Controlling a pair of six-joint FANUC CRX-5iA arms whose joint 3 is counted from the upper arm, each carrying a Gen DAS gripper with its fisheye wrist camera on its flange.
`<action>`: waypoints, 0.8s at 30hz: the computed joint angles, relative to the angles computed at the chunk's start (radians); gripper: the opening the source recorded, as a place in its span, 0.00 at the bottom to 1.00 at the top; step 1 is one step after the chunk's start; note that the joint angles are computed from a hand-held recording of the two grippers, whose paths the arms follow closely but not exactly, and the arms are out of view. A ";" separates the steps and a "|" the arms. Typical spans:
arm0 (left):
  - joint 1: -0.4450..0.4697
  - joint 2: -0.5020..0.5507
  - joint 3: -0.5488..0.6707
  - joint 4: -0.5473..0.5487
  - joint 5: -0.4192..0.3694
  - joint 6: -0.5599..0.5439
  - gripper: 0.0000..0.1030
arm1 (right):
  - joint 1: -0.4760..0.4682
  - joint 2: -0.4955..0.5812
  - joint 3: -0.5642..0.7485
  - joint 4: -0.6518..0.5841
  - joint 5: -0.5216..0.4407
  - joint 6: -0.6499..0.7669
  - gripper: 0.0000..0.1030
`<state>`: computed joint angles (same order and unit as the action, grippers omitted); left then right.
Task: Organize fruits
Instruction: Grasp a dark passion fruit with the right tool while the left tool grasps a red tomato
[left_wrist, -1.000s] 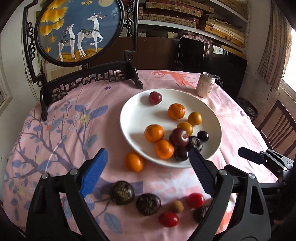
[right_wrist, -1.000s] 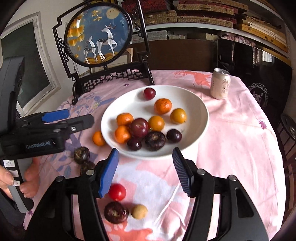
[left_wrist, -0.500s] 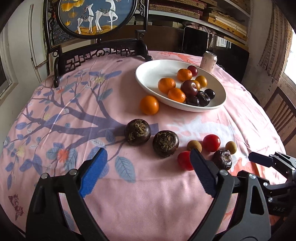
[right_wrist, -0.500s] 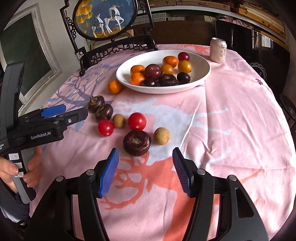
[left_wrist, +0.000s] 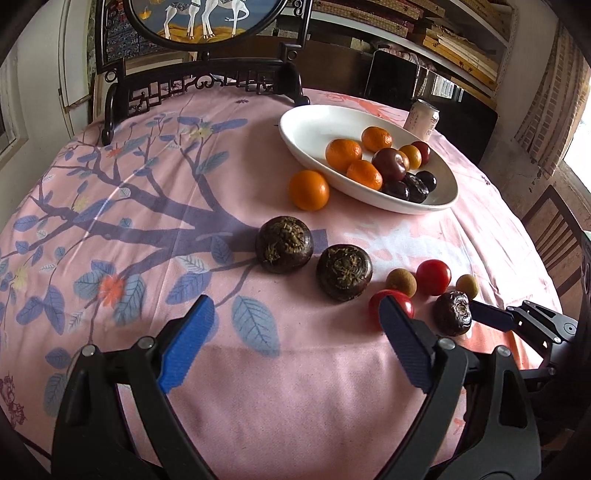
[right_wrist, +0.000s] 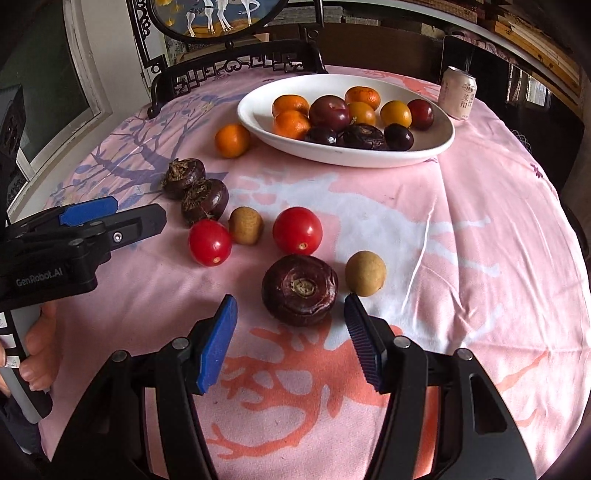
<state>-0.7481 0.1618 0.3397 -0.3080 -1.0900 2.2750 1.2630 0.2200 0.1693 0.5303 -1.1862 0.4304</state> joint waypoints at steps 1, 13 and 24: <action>0.000 -0.002 -0.003 0.003 0.004 -0.001 0.90 | -0.003 0.007 0.006 0.005 -0.001 0.007 0.59; 0.000 0.011 -0.006 0.065 0.011 -0.059 0.90 | -0.011 -0.044 -0.081 0.055 0.082 -0.062 0.39; -0.014 0.074 0.038 0.146 -0.020 -0.155 0.83 | -0.028 -0.135 -0.157 0.036 0.193 -0.110 0.39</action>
